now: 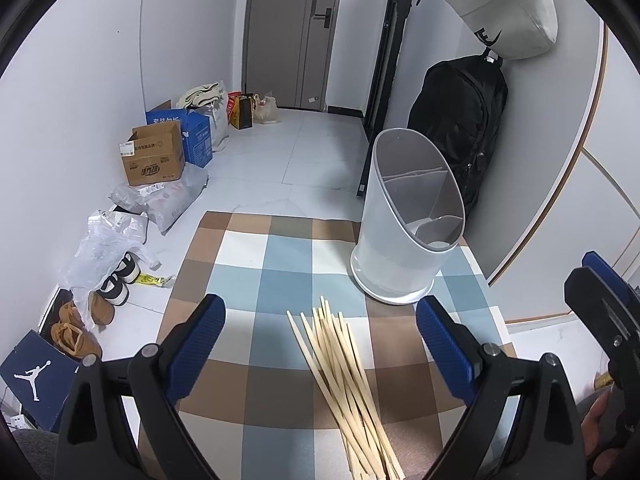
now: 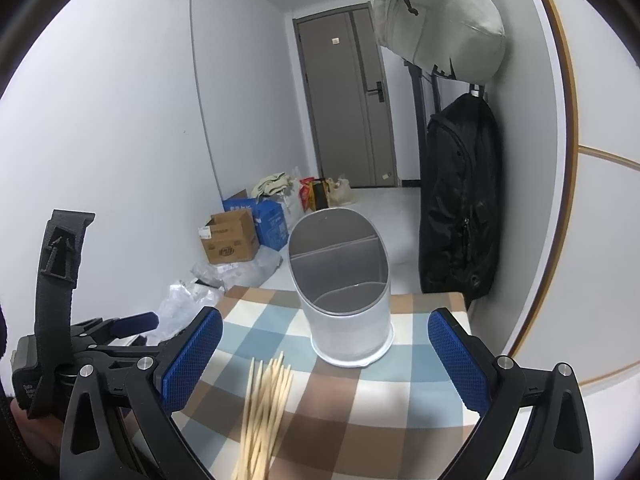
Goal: Organize utensils
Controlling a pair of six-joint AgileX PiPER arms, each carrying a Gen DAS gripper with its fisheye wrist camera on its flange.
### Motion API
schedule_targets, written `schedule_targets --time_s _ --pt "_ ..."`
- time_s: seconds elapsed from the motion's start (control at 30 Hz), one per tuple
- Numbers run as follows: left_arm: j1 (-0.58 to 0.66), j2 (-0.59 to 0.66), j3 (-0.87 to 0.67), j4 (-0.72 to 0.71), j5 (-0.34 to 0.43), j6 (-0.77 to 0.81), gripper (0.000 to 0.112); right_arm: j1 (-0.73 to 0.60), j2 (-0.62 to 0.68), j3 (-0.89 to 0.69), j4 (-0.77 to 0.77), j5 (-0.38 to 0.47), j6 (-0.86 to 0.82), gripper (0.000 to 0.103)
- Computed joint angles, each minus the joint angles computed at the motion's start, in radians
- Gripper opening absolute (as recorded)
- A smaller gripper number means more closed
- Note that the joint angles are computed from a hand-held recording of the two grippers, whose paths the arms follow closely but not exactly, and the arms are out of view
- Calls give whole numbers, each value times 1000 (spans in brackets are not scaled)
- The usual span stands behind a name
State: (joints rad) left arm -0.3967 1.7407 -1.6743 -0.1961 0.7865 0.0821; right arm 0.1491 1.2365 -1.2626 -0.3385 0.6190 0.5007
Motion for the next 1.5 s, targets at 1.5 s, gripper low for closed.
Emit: schedule_targets --time_s 1.5 --pt "-7 66 -66 38 81 -22 93 -37 48 -31 83 44 -52 103"
